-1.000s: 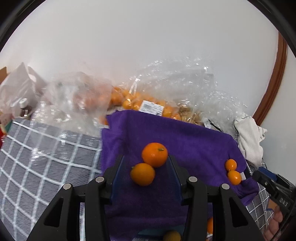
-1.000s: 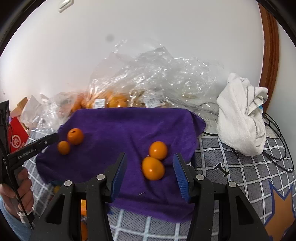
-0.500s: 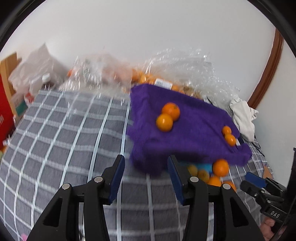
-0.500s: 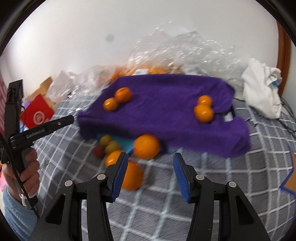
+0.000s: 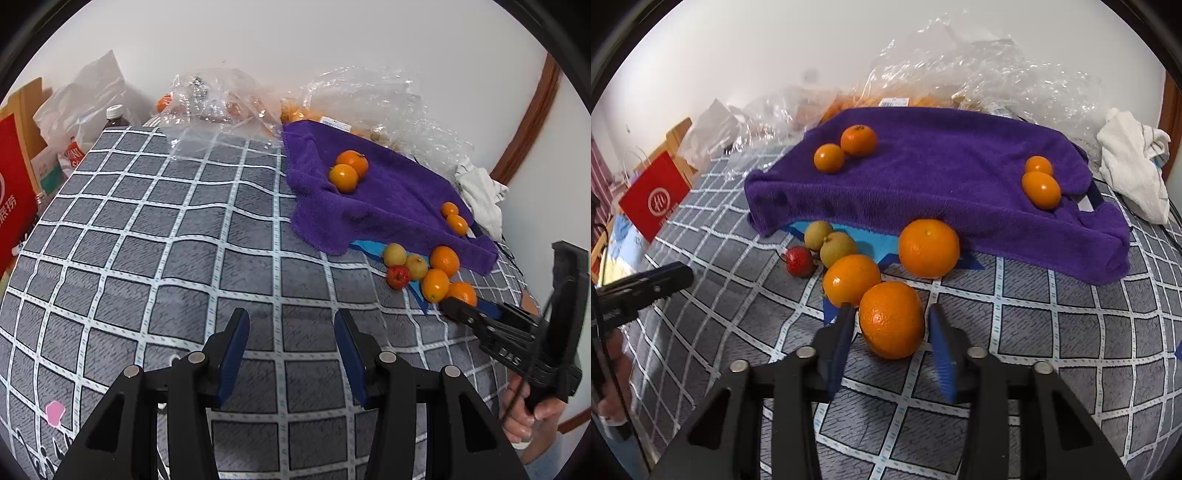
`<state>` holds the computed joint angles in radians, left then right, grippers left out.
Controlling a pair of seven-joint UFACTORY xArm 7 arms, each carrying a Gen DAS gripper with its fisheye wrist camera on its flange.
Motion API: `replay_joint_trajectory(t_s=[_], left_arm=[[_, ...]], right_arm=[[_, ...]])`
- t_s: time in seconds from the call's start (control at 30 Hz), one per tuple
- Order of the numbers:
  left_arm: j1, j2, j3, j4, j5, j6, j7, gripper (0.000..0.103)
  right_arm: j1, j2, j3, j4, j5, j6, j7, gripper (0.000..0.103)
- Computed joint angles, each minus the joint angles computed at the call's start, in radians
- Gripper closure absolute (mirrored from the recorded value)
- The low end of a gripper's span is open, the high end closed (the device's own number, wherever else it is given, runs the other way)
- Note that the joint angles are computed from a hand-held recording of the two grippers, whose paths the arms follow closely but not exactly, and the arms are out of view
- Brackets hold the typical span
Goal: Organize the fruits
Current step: 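Grasp a large orange with the right tool while the left tool approaches the red fruit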
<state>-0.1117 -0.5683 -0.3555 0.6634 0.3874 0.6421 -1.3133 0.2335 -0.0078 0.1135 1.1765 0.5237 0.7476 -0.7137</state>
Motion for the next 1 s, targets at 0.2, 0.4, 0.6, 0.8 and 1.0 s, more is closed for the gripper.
replay_joint_trajectory(t_s=[0.2,0.4,0.6,0.8,1.0], left_arm=[[-0.015,0.061,-0.007,0.05,0.012,0.002,0.024,0.058],[-0.025,0.164,-0.012,0.116,0.047,-0.072,0.013,0.058],[-0.045,0.279,0.005,0.203,0.115,-0.082,-0.007,0.058],[-0.089,0.378,0.058,0.286,0.159,-0.061,-0.017,0.065],[-0.128,0.436,0.098,0.336,0.214,-0.029,-0.049,0.074]], right_arm=[[-0.014,-0.055,-0.022,-0.045,0.057,0.004,-0.032,0.068],[-0.038,-0.123,-0.061,-0.104,0.026,-0.048,-0.039,0.068],[-0.067,-0.135,-0.1,-0.119,0.021,-0.049,-0.043,0.068],[-0.092,-0.142,-0.119,-0.118,0.048,-0.024,-0.056,0.068],[-0.101,-0.151,-0.125,-0.122,0.065,-0.023,-0.066,0.068]])
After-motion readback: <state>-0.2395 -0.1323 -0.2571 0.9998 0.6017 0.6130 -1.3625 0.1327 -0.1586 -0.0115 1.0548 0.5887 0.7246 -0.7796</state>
